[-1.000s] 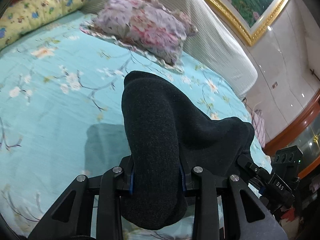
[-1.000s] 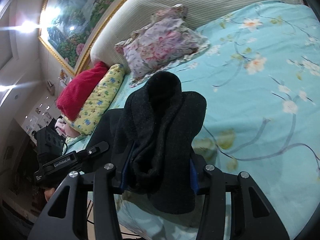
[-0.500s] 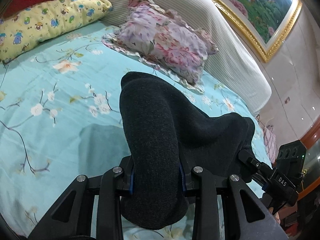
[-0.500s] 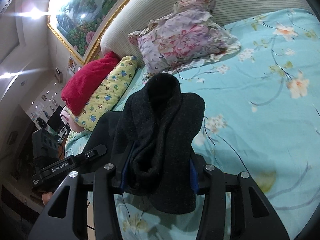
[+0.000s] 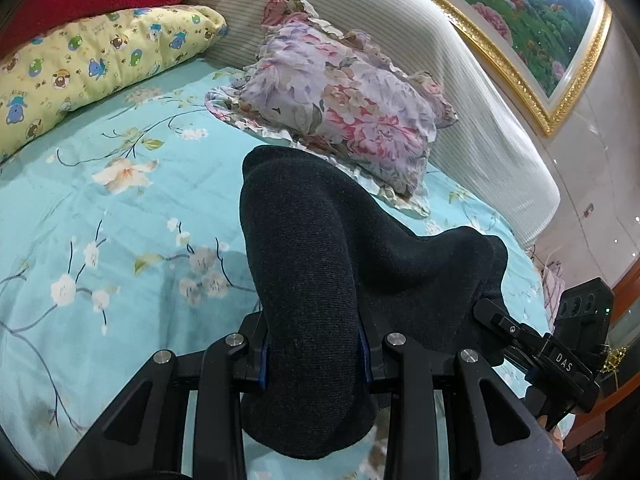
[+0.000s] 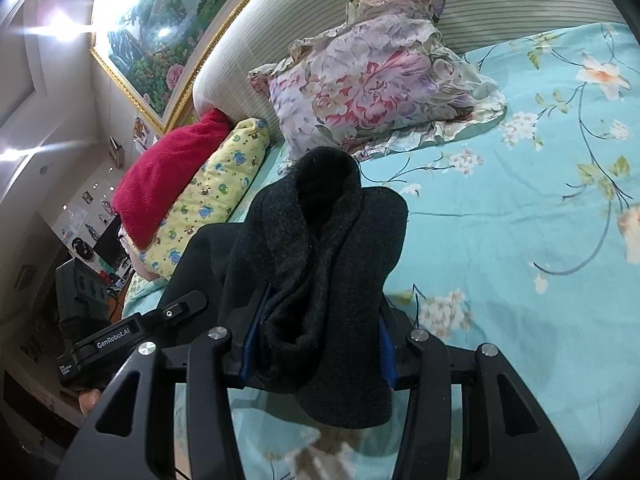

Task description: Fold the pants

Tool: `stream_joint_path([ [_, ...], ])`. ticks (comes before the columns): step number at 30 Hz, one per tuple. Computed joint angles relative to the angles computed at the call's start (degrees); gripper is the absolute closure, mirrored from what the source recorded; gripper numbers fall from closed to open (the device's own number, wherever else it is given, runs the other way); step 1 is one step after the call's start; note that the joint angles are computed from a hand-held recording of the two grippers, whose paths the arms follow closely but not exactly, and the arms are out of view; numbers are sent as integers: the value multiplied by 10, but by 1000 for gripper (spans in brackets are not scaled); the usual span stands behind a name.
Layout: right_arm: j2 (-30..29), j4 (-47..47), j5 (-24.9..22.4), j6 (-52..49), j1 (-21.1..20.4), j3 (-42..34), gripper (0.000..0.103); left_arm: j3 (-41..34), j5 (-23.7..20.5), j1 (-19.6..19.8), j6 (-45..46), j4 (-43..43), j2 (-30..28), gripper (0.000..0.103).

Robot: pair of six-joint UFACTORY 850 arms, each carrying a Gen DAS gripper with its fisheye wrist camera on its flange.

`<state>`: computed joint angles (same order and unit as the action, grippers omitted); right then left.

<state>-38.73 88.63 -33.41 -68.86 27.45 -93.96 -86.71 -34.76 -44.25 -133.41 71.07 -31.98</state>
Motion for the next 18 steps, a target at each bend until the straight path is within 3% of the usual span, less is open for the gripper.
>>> stream_joint_path([
  [18, -91, -132, -17, 139, 4, -126, 54, -11, 18, 32, 44, -47, -24, 71],
])
